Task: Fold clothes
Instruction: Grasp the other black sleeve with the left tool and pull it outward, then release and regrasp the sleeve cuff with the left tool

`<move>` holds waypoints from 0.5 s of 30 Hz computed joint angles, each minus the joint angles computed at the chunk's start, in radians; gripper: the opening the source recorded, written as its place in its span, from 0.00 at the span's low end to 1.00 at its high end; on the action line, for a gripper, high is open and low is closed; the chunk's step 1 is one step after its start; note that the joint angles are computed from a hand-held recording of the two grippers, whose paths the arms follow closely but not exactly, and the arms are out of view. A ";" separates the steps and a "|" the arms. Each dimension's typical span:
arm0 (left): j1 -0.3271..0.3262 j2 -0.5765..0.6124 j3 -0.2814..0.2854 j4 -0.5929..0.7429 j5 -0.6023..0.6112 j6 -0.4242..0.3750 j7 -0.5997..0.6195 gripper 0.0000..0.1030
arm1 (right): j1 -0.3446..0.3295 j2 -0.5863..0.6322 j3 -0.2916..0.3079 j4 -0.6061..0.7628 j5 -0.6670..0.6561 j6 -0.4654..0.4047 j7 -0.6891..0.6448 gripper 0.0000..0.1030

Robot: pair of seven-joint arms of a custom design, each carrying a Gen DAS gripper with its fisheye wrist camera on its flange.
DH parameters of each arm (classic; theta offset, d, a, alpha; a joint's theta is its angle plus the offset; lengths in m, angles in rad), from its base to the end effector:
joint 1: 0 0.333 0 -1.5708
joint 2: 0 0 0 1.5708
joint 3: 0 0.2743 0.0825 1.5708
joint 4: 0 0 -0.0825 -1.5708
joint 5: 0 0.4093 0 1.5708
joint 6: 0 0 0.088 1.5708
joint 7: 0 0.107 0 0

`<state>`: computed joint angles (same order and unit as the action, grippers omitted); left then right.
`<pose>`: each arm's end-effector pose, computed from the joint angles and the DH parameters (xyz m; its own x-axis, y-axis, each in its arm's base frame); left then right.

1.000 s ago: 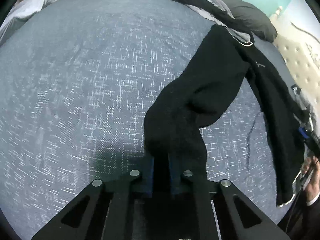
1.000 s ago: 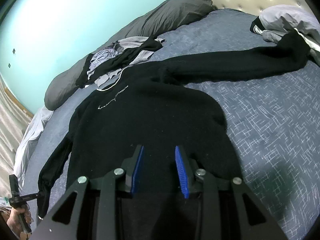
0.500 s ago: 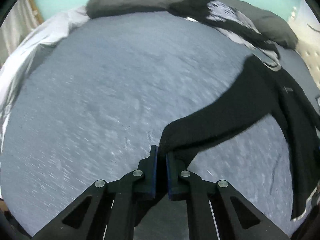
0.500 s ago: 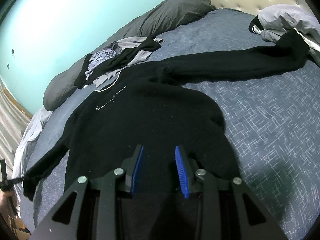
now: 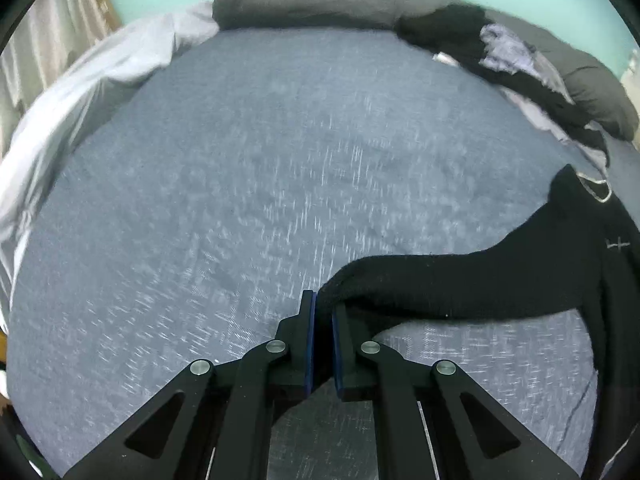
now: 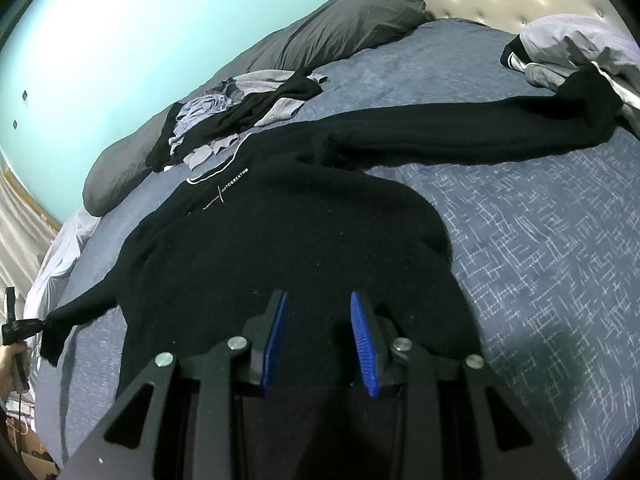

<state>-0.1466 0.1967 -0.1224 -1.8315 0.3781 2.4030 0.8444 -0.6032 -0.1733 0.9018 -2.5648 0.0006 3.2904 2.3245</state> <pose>0.6372 -0.1694 0.4131 0.2329 -0.9724 -0.0140 -0.8700 -0.2019 -0.4498 0.4916 0.1487 0.3430 -0.2139 -0.8895 -0.4038 -0.6430 0.4394 -0.6273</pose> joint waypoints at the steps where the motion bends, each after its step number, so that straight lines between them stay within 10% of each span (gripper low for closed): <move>1: 0.005 0.004 -0.002 -0.005 -0.018 0.005 0.009 0.08 | -0.008 0.002 0.007 0.003 -0.001 -0.001 -0.002 0.32; 8: 0.016 -0.072 0.004 -0.114 -0.020 0.058 -0.025 0.38 | 0.039 0.025 -0.044 0.010 -0.003 -0.001 -0.012 0.32; 15: 0.028 -0.225 -0.029 -0.250 0.010 0.064 -0.078 0.40 | 0.197 0.028 -0.193 -0.004 0.046 0.013 -0.050 0.32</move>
